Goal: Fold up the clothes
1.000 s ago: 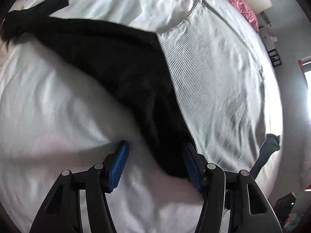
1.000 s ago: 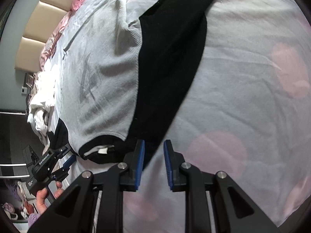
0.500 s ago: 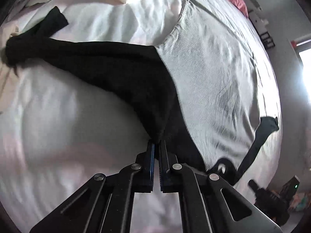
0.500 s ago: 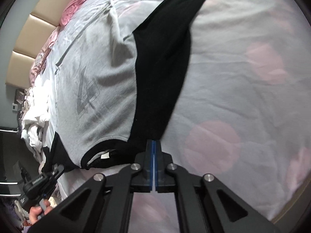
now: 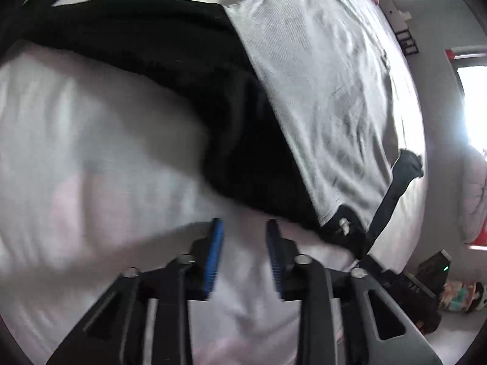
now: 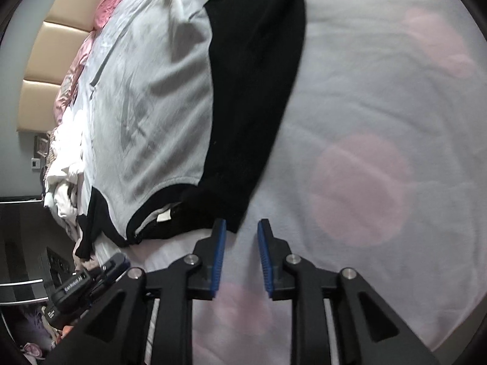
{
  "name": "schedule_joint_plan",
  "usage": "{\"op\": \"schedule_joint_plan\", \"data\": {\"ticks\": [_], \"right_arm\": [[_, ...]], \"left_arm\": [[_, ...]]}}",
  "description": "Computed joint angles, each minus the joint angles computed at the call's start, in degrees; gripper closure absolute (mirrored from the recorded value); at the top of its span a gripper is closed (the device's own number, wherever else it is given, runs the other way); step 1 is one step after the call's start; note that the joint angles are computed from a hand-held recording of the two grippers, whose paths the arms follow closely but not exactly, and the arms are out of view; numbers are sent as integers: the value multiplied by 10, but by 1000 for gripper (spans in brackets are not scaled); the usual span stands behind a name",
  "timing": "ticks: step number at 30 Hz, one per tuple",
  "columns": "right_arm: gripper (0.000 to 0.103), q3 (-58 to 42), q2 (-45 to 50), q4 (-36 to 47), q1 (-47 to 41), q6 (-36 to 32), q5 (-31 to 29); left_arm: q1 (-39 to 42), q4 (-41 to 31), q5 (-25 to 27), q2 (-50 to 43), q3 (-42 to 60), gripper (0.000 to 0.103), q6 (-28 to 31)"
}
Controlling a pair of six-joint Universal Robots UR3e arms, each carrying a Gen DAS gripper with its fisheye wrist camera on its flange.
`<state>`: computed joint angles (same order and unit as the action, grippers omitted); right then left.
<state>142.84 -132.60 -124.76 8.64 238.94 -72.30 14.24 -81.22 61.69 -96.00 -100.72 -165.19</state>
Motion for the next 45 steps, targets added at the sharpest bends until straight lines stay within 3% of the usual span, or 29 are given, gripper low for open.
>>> {"op": "schedule_joint_plan", "data": {"ticks": [1,7,8,9,13,18,21,23,30,36,40,45], "right_arm": [[80,8,0,-10,-4,1,2],[80,32,2,-55,-45,-28,25],[85,25,10,-59,-45,-34,24],[89,14,19,-63,-43,-40,21],[90,-24,29,-67,-58,-62,27],[90,-39,69,-99,-111,-113,47],[90,-42,109,-124,-146,-139,55],[87,-41,111,-112,-172,-161,66],[85,-30,122,-91,-192,-180,98],[83,-3,97,-86,-206,-161,120],[81,-20,63,-38,-221,-179,133],[74,-137,107,89,-185,-324,91]], "left_arm": [[-3,18,-10,-4,-7,57,-15],[-40,125,-48,-56,-4,57,-103],[-43,121,-56,-61,13,62,-102],[-46,117,-64,-66,31,76,-101],[-53,94,-89,-86,102,77,-90],[-116,158,-66,-184,185,76,-142],[-117,119,-31,-235,265,76,-125],[-80,47,-7,-224,306,72,-80],[-82,0,-25,-177,265,66,-68],[-99,8,-85,-177,234,66,-145],[-136,25,-50,-194,280,66,-163],[-203,-31,49,-230,387,66,-66]]}}
